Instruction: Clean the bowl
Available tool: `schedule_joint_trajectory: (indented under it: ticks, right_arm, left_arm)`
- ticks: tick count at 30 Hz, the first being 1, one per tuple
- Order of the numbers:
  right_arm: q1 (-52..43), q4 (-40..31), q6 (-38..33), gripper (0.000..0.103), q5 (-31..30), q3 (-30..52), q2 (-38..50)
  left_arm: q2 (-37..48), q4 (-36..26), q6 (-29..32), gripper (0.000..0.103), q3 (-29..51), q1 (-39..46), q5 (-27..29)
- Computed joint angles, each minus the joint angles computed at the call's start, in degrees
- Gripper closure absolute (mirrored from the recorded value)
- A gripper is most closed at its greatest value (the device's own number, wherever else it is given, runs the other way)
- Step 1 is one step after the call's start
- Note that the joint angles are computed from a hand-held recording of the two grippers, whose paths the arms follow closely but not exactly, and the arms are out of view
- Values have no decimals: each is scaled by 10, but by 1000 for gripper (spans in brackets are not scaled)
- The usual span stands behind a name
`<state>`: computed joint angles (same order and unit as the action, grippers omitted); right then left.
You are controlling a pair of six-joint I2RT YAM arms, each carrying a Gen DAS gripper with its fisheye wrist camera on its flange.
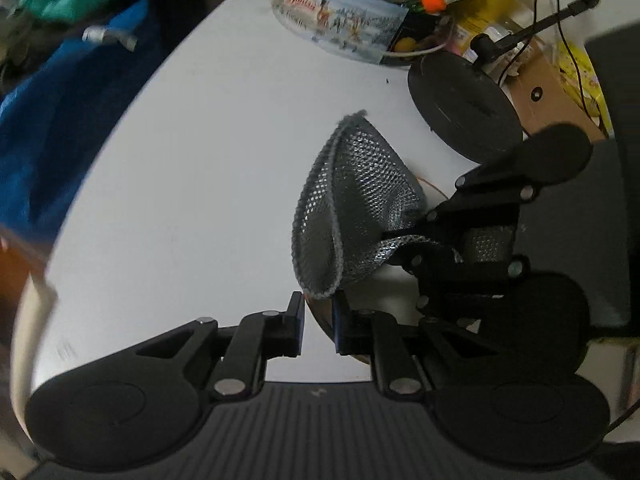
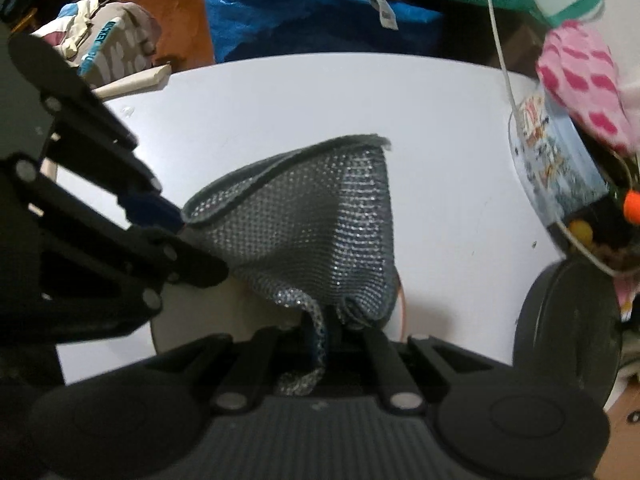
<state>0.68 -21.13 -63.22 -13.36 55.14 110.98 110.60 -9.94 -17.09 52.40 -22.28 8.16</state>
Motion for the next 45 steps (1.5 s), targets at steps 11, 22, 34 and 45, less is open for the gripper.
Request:
schedule_joint_trajectory:
  ticks: [11, 22, 34, 45]
  right_arm:
    - [-14, -104, 103, 99, -15, 17, 10]
    - [-7, -66, 45, 99, -1, -1, -4]
    - [0, -31, -10, 101, 14, 19, 2]
    - [-26, -132, 85, 98, -5, 23, 7]
  left_arm:
    - [-39, 81, -336, 97, -91, -20, -10]
    - [-15, -18, -142, 93, -9, -53, -58]
    - [-12, 22, -124, 93, -17, -15, -11]
    - [-40, 87, -378, 94, -99, -31, 16]
